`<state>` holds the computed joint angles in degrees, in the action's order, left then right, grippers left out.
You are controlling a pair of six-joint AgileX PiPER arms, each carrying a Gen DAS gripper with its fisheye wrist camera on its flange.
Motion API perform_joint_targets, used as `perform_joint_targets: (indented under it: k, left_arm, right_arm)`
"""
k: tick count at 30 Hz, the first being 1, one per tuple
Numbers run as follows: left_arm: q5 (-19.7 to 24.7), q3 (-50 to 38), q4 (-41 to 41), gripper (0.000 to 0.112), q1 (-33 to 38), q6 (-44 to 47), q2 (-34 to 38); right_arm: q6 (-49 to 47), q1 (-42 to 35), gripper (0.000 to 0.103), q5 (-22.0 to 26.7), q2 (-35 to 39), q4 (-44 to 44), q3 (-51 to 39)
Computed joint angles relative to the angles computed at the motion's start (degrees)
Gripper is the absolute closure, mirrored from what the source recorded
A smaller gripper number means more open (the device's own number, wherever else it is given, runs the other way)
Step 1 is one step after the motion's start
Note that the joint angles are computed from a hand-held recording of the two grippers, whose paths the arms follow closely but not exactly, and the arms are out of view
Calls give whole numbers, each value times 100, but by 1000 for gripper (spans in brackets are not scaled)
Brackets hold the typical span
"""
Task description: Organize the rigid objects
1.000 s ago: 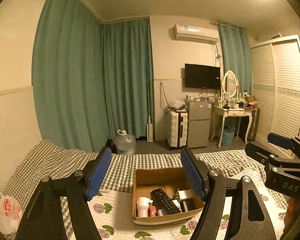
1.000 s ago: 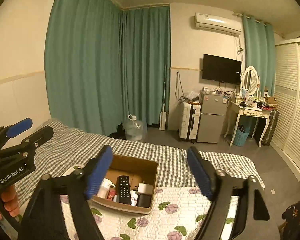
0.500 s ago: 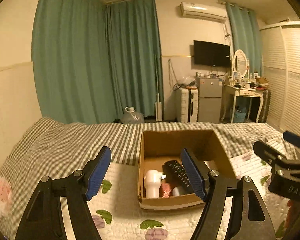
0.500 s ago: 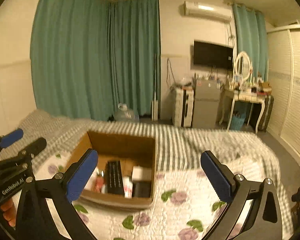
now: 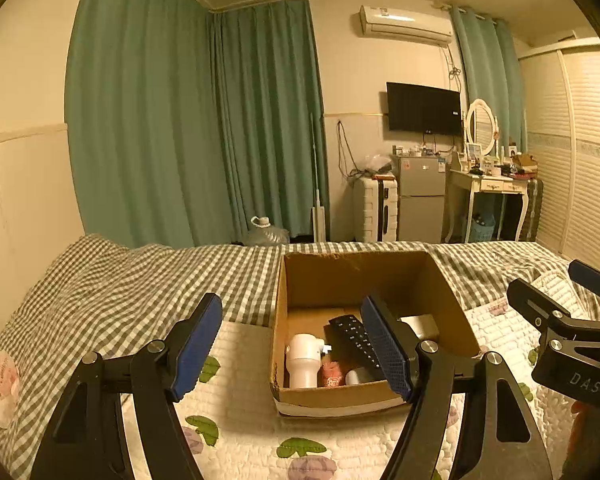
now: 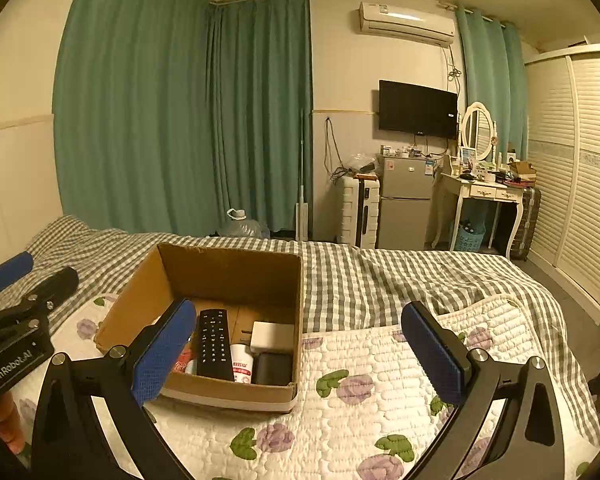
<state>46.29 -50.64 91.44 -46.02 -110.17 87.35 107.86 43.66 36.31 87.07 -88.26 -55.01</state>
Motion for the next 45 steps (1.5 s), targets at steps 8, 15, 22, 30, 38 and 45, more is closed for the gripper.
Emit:
perform_joint_targets:
  k: [8,15,22,30,38,45]
  left_arm:
    - [-49,-31,-118,37,56,94,37]
    - [-153,-34,-182,37,79,216,61]
    - [-296,-75,-332,37,172,336,56]
    - [-239,-63,-297,37,147,321,63]
    - [-227,-57,-300,37,134,315,65]
    - [-290,-22,-250,37,184,311,69]
  right_arm:
    - [-34,-7,0,32,45,84,-15]
    - [-17,-42,0,3,16,60,30]
    - [68,-54,0,29,21,74,57]
    - [54,-24,0,81,41,101,58]
    - [10,-32,0,76,58,149,94]
    - [-17,-29,0,77,72,174,77]
